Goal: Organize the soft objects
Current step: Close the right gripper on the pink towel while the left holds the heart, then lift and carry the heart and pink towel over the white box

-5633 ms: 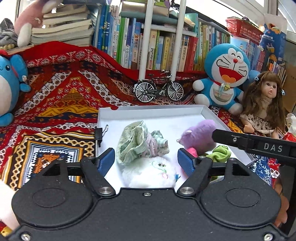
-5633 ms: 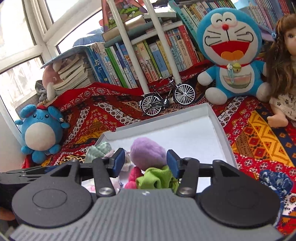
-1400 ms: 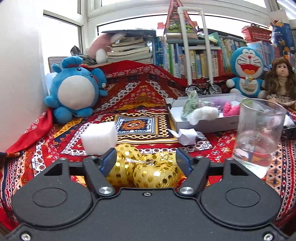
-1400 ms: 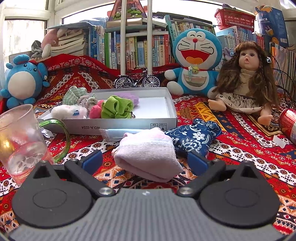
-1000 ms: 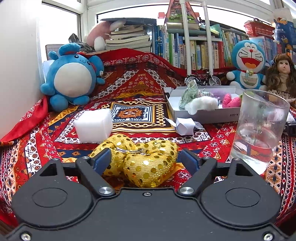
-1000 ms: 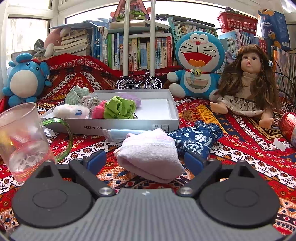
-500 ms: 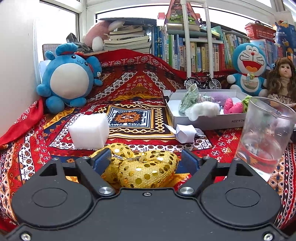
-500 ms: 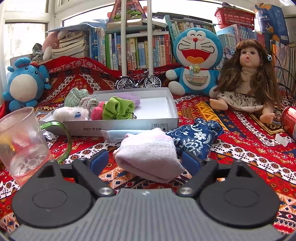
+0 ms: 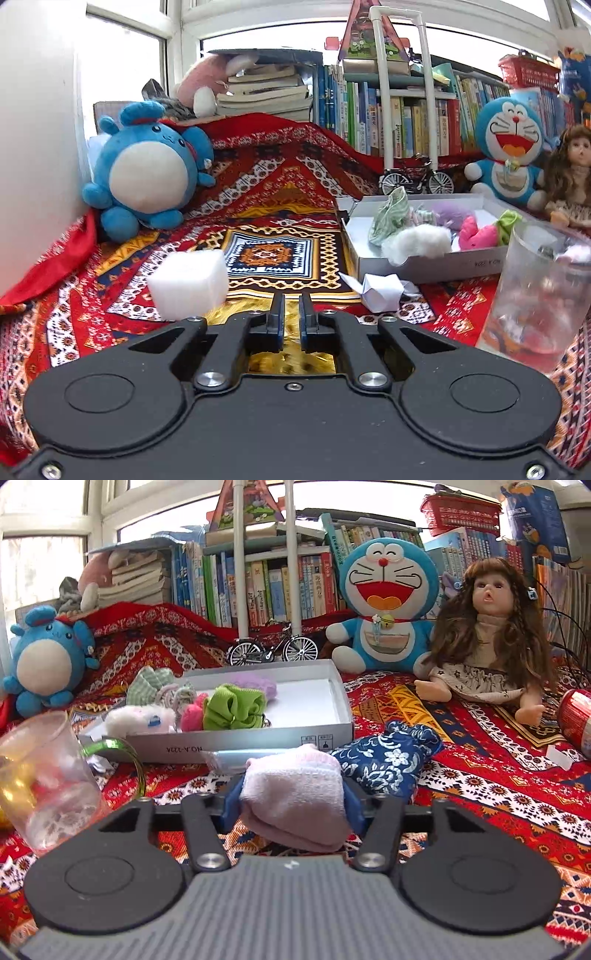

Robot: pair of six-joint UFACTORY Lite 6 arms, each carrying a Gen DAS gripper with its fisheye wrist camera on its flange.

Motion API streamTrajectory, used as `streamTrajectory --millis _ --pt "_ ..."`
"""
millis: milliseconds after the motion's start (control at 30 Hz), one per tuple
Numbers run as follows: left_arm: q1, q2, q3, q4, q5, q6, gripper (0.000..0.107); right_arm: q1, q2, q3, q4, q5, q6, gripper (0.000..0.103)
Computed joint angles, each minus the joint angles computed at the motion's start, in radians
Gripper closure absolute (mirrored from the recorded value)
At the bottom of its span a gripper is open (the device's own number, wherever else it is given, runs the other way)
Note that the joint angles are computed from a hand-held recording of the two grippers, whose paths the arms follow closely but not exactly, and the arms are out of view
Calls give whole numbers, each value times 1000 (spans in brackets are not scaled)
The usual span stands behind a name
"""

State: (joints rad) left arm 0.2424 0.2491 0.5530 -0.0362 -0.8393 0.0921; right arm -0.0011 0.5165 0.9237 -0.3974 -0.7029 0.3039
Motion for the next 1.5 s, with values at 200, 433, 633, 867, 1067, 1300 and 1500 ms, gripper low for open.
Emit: streamTrajectory --millis 200,433,633,867,1067,1300,1500 --pt "25 -15 -3 40 23 -34 100 -2 -26 -21 -2 -16 -1 47" --pt "2 -67 -91 -13 -48 17 40 3 -34 -28 14 -19 -9 46" --pt "-46 -57 -134 -73 -80 75 25 3 -24 -28 19 -15 -4 43" --pt "-56 30 -57 -61 -4 37 23 10 -23 -36 39 -16 -34 42" --pt "-46 37 -42 -28 2 8 40 19 -7 -30 61 -14 -62 39" --pt "-37 23 -50 -18 -14 2 60 25 7 -27 72 -16 -80 43" --pt "-38 -35 -67 -11 -33 34 60 12 -26 -55 53 -45 -39 53"
